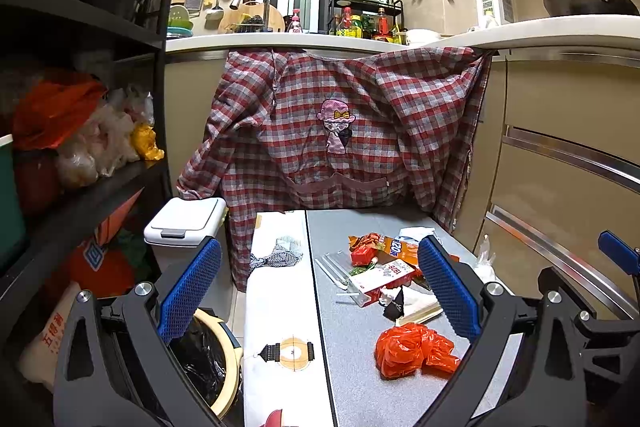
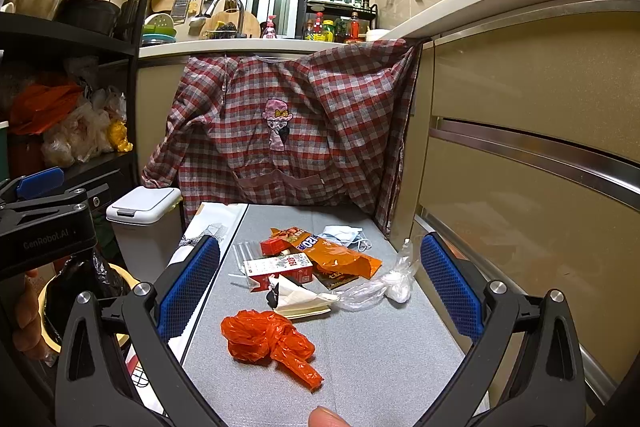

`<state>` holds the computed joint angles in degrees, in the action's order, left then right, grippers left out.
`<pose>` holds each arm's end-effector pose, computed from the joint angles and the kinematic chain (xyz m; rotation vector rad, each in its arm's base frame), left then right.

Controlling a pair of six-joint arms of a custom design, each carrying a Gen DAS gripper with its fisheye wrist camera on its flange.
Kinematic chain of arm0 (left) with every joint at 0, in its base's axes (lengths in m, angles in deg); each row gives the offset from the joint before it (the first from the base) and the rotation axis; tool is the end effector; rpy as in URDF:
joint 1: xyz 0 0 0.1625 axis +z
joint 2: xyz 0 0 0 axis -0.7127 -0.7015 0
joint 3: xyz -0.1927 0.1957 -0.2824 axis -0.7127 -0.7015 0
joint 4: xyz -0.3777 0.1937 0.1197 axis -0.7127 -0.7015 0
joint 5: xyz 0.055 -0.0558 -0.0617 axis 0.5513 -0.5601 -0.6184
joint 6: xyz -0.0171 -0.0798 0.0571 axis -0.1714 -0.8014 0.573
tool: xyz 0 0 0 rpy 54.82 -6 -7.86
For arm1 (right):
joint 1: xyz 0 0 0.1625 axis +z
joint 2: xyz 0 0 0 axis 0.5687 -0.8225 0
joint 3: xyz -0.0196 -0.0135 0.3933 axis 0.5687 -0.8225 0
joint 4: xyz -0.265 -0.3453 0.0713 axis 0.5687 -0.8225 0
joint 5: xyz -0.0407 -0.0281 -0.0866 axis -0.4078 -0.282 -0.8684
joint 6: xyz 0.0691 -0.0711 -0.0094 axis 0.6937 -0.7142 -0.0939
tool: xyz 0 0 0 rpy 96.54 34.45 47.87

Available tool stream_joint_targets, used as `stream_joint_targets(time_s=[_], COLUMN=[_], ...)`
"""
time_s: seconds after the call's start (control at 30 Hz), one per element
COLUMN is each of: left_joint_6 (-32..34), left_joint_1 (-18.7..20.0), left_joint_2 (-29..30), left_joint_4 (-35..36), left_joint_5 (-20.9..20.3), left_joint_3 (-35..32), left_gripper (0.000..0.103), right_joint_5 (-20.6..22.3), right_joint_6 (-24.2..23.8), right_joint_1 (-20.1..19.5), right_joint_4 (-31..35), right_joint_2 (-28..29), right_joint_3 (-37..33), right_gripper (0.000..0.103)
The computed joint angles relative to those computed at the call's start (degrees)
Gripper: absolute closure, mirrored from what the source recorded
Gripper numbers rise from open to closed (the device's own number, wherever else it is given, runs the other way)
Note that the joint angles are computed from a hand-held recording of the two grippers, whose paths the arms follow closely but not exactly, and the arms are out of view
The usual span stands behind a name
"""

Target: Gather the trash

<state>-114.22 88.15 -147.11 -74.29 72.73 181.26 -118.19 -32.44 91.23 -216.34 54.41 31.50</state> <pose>-0.1031 -0.3984 0.3152 0.4221 1.8761 -1.5253 0.3741 -0.3969 0.0314 0.8260 -1.9612 1.4378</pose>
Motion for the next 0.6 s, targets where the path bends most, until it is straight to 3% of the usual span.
stream_joint_targets(time_s=[0.6], left_joint_6=[0.9], left_joint_1=[-0.4], left_joint_2=[0.0], left_joint_4=[-0.8], left_joint_5=[-0.4], left_joint_3=[0.2], left_gripper=[0.008], right_joint_5=[0.0], right_joint_6=[-0.2], right_joint_1=[0.1], right_joint_4=[-0.1], right_joint_2=[0.0], right_joint_3=[0.0], right_gripper=[0.005])
